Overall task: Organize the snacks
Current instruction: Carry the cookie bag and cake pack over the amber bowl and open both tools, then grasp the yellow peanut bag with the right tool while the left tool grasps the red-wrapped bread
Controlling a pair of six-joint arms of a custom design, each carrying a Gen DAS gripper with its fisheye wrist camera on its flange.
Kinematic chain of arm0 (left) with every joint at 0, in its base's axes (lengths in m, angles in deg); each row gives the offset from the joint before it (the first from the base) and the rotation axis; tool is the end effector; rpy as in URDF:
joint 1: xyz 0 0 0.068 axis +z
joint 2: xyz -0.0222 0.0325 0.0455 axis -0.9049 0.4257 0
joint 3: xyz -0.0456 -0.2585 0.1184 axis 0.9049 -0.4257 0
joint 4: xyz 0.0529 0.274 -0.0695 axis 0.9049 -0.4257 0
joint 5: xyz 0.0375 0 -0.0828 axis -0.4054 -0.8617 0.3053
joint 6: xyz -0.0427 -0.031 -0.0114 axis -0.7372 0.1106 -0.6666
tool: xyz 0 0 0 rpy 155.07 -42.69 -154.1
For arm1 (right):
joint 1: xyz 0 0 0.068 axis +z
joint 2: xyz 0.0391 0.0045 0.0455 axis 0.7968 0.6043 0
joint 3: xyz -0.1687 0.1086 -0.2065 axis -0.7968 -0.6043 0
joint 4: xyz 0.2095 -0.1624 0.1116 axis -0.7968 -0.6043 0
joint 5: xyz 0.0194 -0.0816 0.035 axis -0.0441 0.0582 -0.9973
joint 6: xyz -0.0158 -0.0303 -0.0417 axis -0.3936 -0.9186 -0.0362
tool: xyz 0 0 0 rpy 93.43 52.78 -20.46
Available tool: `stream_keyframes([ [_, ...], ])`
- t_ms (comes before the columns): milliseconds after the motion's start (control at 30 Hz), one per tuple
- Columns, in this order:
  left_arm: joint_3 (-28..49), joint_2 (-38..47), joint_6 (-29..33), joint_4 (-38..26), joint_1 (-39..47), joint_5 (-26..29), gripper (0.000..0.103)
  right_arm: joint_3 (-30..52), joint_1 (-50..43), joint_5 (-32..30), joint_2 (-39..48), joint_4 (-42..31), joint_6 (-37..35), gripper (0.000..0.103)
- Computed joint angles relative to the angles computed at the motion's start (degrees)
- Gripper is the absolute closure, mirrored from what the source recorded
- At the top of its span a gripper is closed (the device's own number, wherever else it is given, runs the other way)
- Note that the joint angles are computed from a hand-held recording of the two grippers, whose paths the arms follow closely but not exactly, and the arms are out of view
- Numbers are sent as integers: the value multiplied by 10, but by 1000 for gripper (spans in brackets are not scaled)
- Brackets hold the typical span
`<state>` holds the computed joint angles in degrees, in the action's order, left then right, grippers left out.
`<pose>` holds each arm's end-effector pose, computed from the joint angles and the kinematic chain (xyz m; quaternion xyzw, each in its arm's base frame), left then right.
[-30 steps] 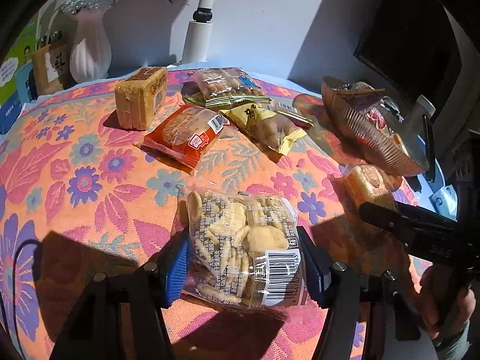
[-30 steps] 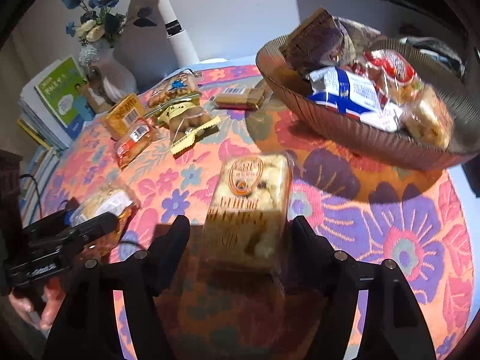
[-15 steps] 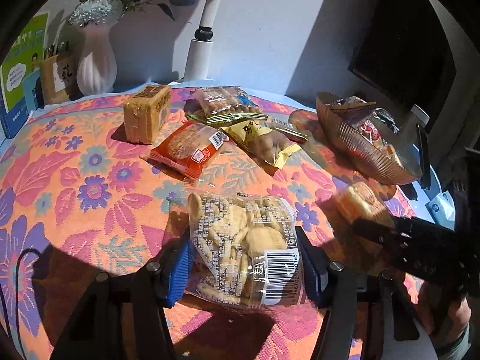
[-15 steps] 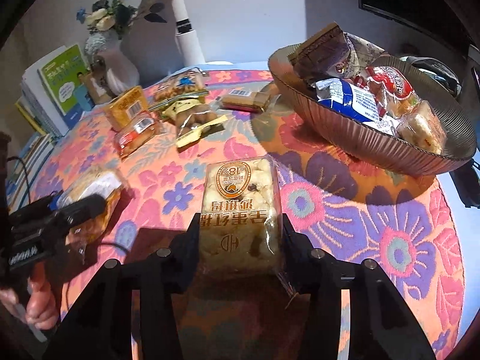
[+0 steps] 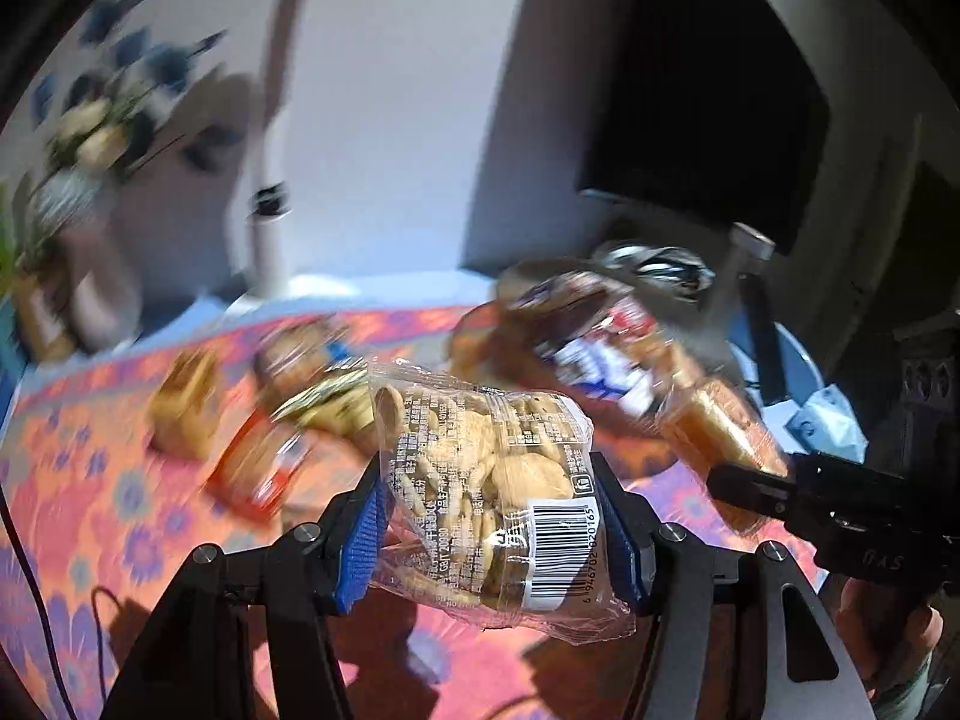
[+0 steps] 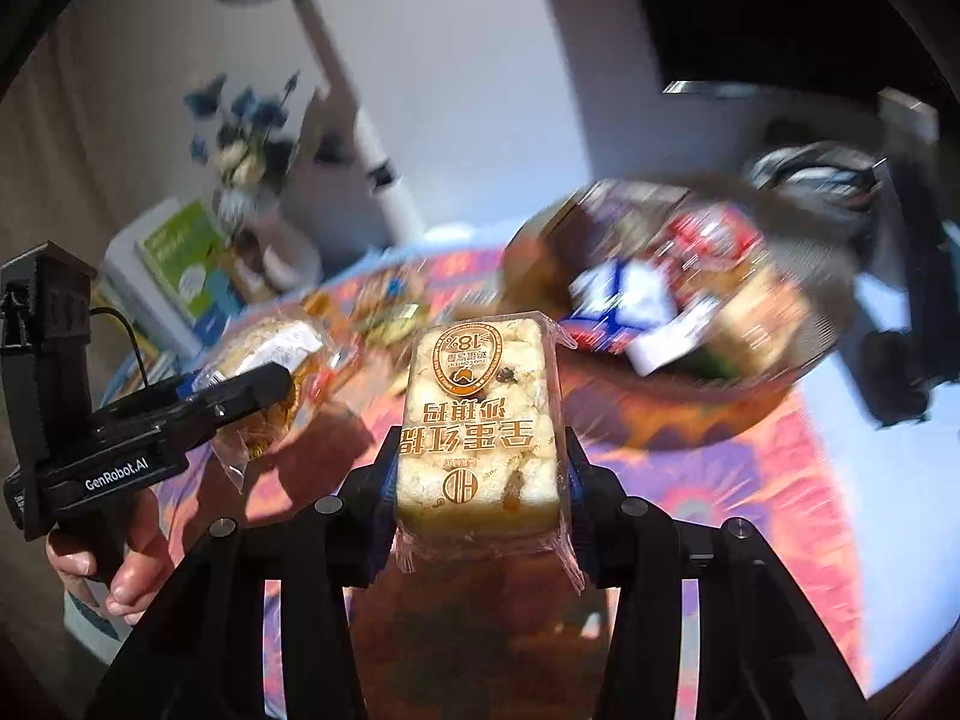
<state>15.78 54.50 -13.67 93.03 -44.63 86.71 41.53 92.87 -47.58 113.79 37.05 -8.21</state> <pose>0.1928 0.0458 0.0841 0.1674 0.8801 -0.1862 0.4034 0.1393 0.1068 0.0905 -0.0111 0.8997 0.1709 0.4015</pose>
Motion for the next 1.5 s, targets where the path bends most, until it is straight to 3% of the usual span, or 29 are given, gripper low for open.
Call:
stream_keyframes([
  [133,13,-5,-85,48,-123,-67,43,-9,-93,-19,-110,-74,-52,57],
  [300,59,49,-160,89,-244,-127,43,3,-263,-116,-119,-66,-113,57],
  [467,93,97,-194,127,-350,-200,43,40,-381,-189,-39,-11,-141,57],
  [733,157,181,-216,162,-438,-261,43,118,-423,-214,97,36,-147,55],
  [767,162,193,-217,171,-447,-271,41,125,-427,-217,109,40,-145,54],
  [833,172,211,-210,174,-457,-290,29,144,-435,-226,137,39,-145,41],
  [867,175,214,-207,170,-458,-292,28,153,-441,-234,149,36,-145,41],
  [1033,145,180,-200,171,-428,-253,27,138,-453,-243,137,37,-157,41],
  [1267,78,47,-188,135,-341,-193,27,111,-425,-234,70,9,-152,41],
  [1367,53,-39,-169,81,-282,-158,27,103,-392,-215,25,-19,-147,41],
  [1500,26,-199,-101,-57,-125,-72,27,100,-327,-177,-39,-70,-138,41],
])
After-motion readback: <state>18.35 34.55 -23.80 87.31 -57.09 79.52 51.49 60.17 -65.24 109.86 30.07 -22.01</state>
